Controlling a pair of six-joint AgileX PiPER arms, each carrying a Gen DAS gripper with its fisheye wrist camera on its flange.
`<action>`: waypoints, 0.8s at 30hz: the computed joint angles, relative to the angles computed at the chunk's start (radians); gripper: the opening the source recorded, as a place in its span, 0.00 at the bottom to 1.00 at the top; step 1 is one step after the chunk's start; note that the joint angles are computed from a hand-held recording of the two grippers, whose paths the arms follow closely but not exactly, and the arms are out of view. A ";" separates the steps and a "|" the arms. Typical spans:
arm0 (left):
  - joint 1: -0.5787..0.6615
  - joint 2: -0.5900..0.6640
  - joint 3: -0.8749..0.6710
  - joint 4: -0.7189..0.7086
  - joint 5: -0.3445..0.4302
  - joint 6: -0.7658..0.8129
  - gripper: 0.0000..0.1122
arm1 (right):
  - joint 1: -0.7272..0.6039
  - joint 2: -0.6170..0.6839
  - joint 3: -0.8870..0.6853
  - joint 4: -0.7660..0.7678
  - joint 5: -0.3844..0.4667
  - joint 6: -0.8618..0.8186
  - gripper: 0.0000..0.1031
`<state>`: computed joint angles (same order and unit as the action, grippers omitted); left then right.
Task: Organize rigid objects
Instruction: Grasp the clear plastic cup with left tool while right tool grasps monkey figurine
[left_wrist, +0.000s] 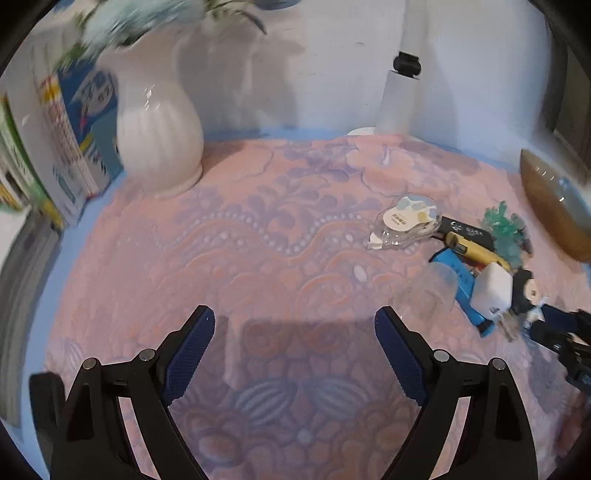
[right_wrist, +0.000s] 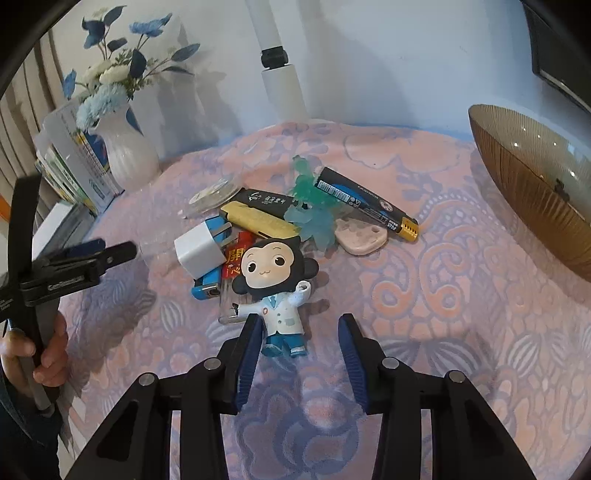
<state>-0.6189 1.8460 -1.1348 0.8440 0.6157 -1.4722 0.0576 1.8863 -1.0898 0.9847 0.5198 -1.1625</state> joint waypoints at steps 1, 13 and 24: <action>0.008 -0.029 0.036 -0.005 -0.054 0.008 0.77 | 0.000 -0.002 0.002 0.004 0.000 -0.005 0.40; -0.008 0.106 -0.126 -0.133 -0.165 0.320 0.63 | -0.013 0.003 0.002 0.025 0.016 -0.028 0.41; -0.038 0.141 -0.184 -0.147 -0.128 0.400 0.36 | 0.117 -0.031 0.046 -0.141 -0.177 0.077 0.20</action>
